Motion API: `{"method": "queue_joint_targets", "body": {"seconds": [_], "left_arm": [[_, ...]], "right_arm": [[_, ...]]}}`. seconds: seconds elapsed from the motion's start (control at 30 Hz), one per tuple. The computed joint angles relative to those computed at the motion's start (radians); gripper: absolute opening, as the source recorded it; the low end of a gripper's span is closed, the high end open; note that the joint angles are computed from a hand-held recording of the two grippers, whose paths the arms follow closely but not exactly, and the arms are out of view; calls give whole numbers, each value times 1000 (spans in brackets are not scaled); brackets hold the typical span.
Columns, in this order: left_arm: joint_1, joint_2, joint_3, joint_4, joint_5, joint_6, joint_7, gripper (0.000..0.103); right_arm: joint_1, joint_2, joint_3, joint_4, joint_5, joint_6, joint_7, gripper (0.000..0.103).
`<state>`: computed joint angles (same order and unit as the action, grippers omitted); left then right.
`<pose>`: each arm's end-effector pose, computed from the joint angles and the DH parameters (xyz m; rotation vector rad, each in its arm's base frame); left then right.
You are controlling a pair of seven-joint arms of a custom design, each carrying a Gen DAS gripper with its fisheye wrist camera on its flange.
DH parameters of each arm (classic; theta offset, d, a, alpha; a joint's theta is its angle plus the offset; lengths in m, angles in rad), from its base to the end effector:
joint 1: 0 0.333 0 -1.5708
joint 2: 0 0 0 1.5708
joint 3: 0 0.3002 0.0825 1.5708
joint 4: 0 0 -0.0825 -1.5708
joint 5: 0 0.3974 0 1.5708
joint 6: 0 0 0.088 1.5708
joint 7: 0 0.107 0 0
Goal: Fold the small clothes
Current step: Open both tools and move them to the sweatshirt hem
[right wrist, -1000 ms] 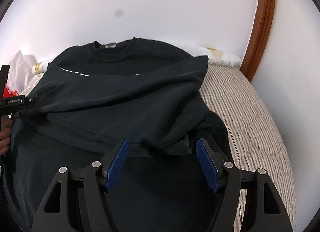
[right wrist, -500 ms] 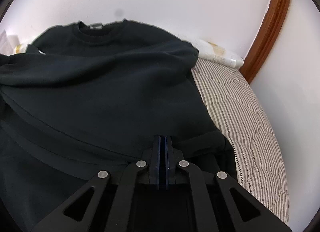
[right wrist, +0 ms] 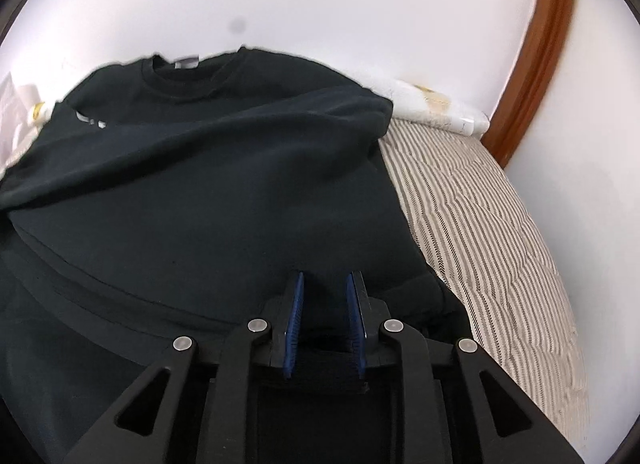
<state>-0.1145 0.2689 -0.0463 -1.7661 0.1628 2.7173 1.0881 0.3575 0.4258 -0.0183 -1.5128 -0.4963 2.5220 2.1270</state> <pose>0.6777 -0.1130 0.4686 -2.0453 1.6667 -0.7734 0.6877 0.2498 0.4645 -1.9588 1.7571 -0.7796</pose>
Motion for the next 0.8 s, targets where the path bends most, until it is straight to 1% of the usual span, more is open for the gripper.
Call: {"method": "queue_joint_targets", "body": {"seconds": [0.13, 0.3, 0.37, 0.43, 0.5, 0.6, 0.73, 0.8], "left_arm": [[-22, -9, 21, -1, 63, -13, -55, 21], [-24, -51, 19, -39, 110, -6, -105, 21], [-17, -76, 8, -66, 113, 5, -104, 21], [-15, -114, -2, -105, 127, 10, -113, 21], [-18, -155, -7, -142, 177, -3, -148, 21], [-8, -214, -29, -196, 233, -14, -197, 21], [22, -314, -74, -295, 177, -8, -167, 21], [39, -371, -99, -350, 195, -7, -193, 21]], "right_arm": [[-9, -24, 8, -25, 24, 9, 6, 22], [-27, -87, 22, -101, 59, 59, 8, 24], [-26, -115, 20, -134, 51, 79, 26, 24], [-12, -143, 7, -164, 4, 88, 76, 24], [-6, -175, 6, -193, -33, 78, 113, 24], [-27, -226, 33, -244, 7, 76, 96, 24], [-43, -306, 55, -329, 34, 90, 81, 24], [-46, -339, 62, -363, 27, 93, 86, 24]]}}
